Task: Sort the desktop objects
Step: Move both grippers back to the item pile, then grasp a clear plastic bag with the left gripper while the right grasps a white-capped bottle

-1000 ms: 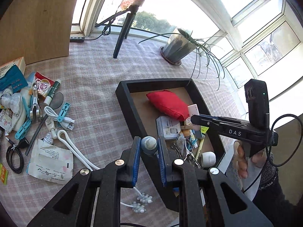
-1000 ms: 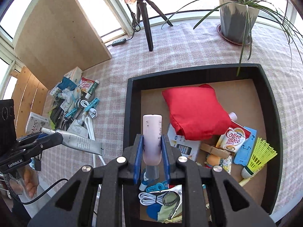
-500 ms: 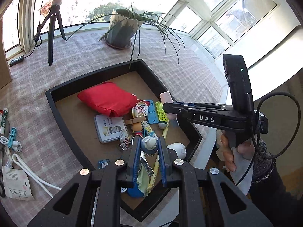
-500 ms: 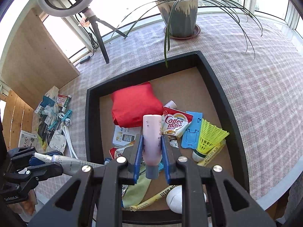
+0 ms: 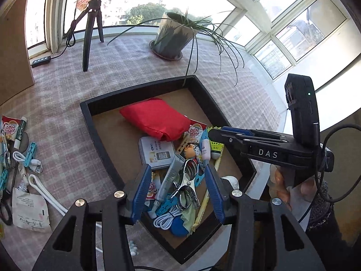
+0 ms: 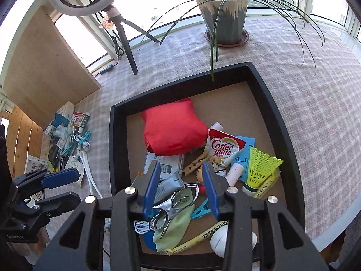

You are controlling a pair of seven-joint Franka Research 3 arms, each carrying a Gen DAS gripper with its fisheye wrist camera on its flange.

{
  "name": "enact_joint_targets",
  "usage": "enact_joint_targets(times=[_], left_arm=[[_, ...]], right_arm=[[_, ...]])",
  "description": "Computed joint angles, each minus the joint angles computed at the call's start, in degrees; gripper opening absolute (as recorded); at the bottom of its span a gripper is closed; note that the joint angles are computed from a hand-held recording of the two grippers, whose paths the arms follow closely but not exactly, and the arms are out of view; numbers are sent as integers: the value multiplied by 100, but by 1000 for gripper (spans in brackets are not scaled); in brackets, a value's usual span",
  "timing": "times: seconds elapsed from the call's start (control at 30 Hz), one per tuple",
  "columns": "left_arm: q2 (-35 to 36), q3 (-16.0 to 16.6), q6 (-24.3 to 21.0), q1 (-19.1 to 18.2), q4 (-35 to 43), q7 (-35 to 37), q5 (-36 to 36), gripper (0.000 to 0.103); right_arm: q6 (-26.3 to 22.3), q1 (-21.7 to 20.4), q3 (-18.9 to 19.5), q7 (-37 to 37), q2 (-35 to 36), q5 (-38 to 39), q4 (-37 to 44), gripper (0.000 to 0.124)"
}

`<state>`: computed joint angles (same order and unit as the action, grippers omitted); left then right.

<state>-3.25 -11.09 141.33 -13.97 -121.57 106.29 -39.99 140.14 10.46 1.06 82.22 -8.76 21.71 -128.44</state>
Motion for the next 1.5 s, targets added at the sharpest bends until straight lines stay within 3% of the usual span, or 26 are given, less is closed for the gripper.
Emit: enact_joint_targets(times=[0.27, 0.6, 0.8, 1.07, 1.5], left_arm=[[-182, 330, 291, 381, -451, -362, 195, 46], [-97, 797, 706, 1175, -752, -1101, 766, 46], [289, 936, 716, 1693, -547, -1296, 726, 46], [952, 782, 577, 2219, -38, -1500, 632, 46], [1464, 450, 731, 2466, 195, -1835, 1029, 44]], right_arm=[[-138, 322, 202, -243, 539, 227, 549, 38], [-343, 828, 540, -300, 1573, 431, 1741, 38], [-799, 1133, 717, -82, 2804, 299, 3326, 38], [-1797, 1566, 674, 850, 4848, -108, 5973, 38], [-3100, 1927, 531, 1804, 6893, -669, 9063, 38]])
